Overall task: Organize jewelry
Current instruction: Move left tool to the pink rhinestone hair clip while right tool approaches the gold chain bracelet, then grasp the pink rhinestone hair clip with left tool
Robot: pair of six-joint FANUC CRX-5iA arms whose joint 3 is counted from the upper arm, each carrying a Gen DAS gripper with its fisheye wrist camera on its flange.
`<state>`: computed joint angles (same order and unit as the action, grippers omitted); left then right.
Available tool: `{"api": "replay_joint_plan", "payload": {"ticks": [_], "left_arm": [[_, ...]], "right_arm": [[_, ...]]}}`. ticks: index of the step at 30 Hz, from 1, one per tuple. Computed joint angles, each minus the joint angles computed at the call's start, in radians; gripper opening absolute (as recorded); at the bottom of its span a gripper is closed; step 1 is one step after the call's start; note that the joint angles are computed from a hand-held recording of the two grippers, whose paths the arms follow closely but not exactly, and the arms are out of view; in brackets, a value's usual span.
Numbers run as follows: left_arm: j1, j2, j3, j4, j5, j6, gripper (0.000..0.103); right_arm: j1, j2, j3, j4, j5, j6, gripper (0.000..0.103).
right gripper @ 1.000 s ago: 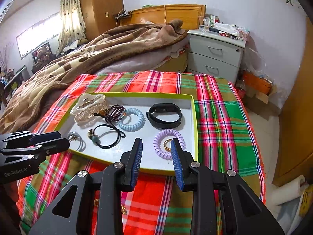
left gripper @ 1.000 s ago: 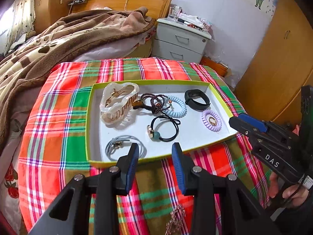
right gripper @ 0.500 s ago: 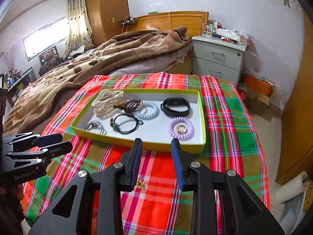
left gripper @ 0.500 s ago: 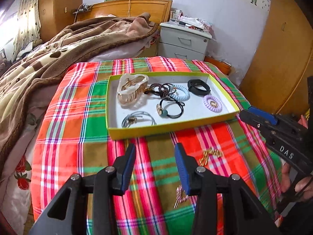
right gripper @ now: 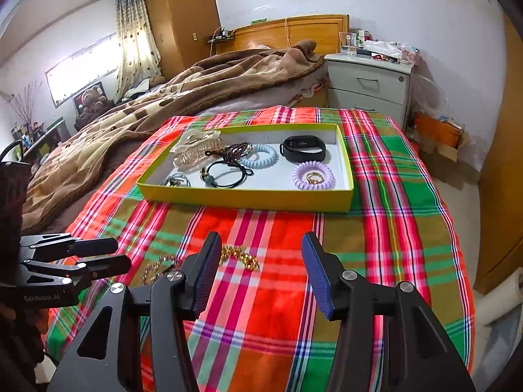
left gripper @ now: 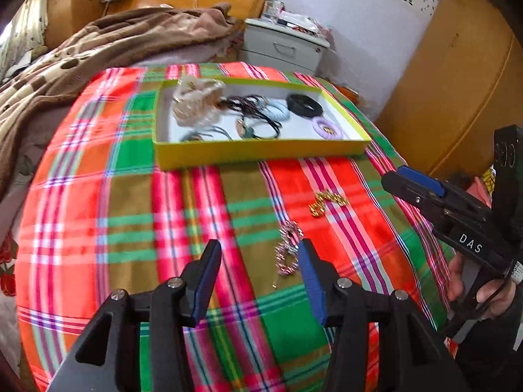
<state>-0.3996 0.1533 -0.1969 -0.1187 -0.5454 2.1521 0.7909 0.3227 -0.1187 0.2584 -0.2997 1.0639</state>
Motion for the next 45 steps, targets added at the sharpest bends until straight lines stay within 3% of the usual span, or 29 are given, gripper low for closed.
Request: {"api": "replay_joint_plan", "payload": {"ticks": [5,14,30,35,38,40,45], "left_arm": [[-0.023,0.040,0.045,-0.014,-0.034,-0.015,0.052],[-0.064,0.110,0.138,-0.090,-0.121,0.018,0.052],[-0.121,0.180,0.271,-0.243,-0.258,0.078,0.054],[-0.109,0.168,0.248,-0.224,-0.229,0.073,0.051],[-0.099,0.156,0.227,-0.206,-0.205,0.059,0.040],[-0.092,0.147,0.211,-0.195,-0.189,0.053,0.028],[-0.067,0.121,0.165,-0.155,-0.144,0.037,0.027]], "right_arm": [[-0.010,-0.034,-0.094,0.120,0.088,-0.130,0.052],[-0.033,-0.082,-0.173,0.163,0.145,-0.211,0.052],[-0.037,-0.098,-0.206,0.196,0.148,-0.254,0.052],[-0.033,-0.087,-0.189,0.188,0.121,-0.244,0.052],[-0.029,-0.077,-0.175,0.180,0.101,-0.236,0.052],[-0.026,-0.071,-0.166,0.174,0.090,-0.230,0.052],[-0.015,-0.052,-0.113,0.104,0.039,-0.140,0.052]]}}
